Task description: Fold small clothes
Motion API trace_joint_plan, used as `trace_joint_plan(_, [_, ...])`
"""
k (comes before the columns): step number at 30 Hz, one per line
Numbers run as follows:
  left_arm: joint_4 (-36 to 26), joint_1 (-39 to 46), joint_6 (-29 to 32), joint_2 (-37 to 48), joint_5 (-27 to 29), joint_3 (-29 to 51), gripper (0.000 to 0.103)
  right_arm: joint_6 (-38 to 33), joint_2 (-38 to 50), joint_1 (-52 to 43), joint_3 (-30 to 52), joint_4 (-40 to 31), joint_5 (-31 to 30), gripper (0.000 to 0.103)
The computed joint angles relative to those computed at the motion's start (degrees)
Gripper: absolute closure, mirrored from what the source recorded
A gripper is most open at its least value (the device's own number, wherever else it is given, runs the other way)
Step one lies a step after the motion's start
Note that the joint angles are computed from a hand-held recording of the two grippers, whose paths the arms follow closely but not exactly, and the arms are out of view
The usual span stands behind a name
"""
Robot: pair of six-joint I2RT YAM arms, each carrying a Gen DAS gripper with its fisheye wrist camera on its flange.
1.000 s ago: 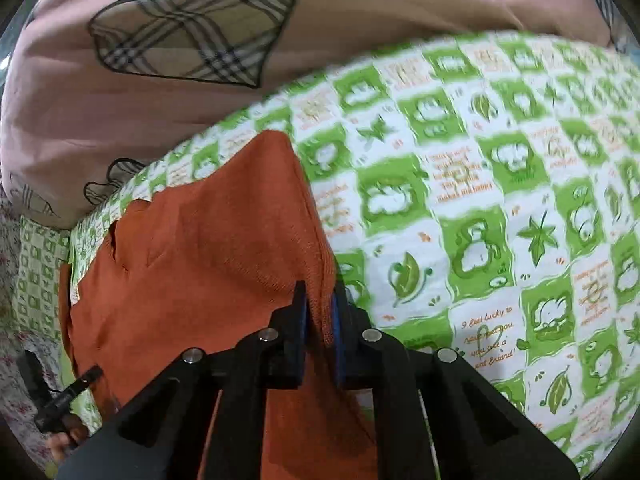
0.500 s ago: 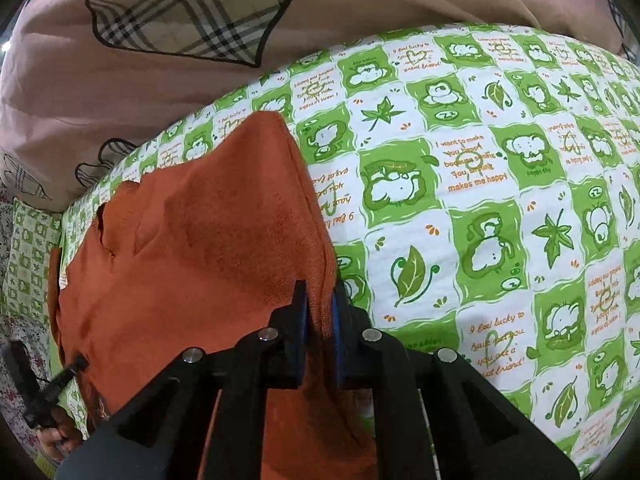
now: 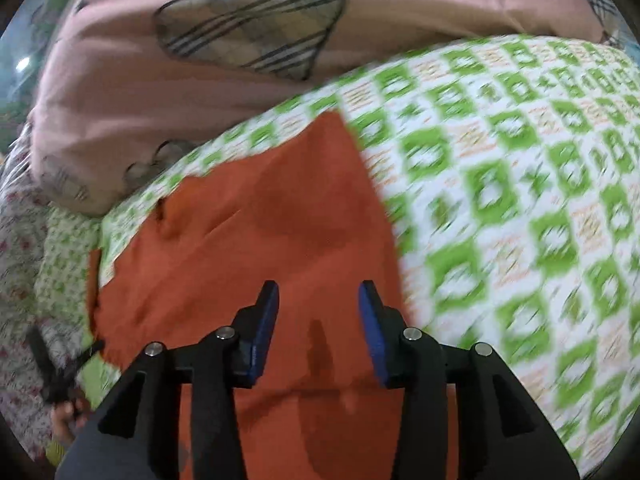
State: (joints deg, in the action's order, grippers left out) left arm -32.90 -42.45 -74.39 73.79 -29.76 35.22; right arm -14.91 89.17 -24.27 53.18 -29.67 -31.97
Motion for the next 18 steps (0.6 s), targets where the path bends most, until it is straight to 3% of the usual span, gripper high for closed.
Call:
trace_joint_plan(3, [-2.97, 8.13, 4.48, -5.22, -0.42, -2.34, 0.037, 0.87, -3.32, 3.57, -4.79, -0.38, -0.13, 0.06])
trace_joint_plan(7, [-0.53, 25.08, 19.07, -7.22, -0.52, -3.42, 0.026, 2.52, -7.05, 8.14, -9.46, -1.14, 1.04, 0.06])
trace_joint_plan(10, [5.03, 36.75, 30.57, -2.8, 0.57, -2.03, 0.024, 3.16, -8.48, 11.43, -11.55, -1.35, 2.08, 0.06])
trace_joint_plan(13, [10.76, 44.96, 37.78, 5.71, 3.73, 0.83, 0.023, 4.68, -9.76, 13.71, -12.71, -1.53, 2.97, 0.06])
trace_joint_plan(14, [12.06, 46.63, 39.11, 8.15, 4.33, 1.55, 0.027, 4.59, -10.34, 13.7, -13.01, -1.9, 2.92, 0.06])
trace_joint_plan(17, [16.53, 51.83, 43.54, 12.42, 11.46, 1.7, 0.097, 4.78, -11.65, 14.18, -13.1, -2.45, 3.15, 0.06])
trace_joint_plan(18, [17.23, 52.4, 43.71, 11.8, 12.48, 1.1, 0.096, 4.89, -12.17, 14.2, -13.17, -2.53, 3.07, 0.06])
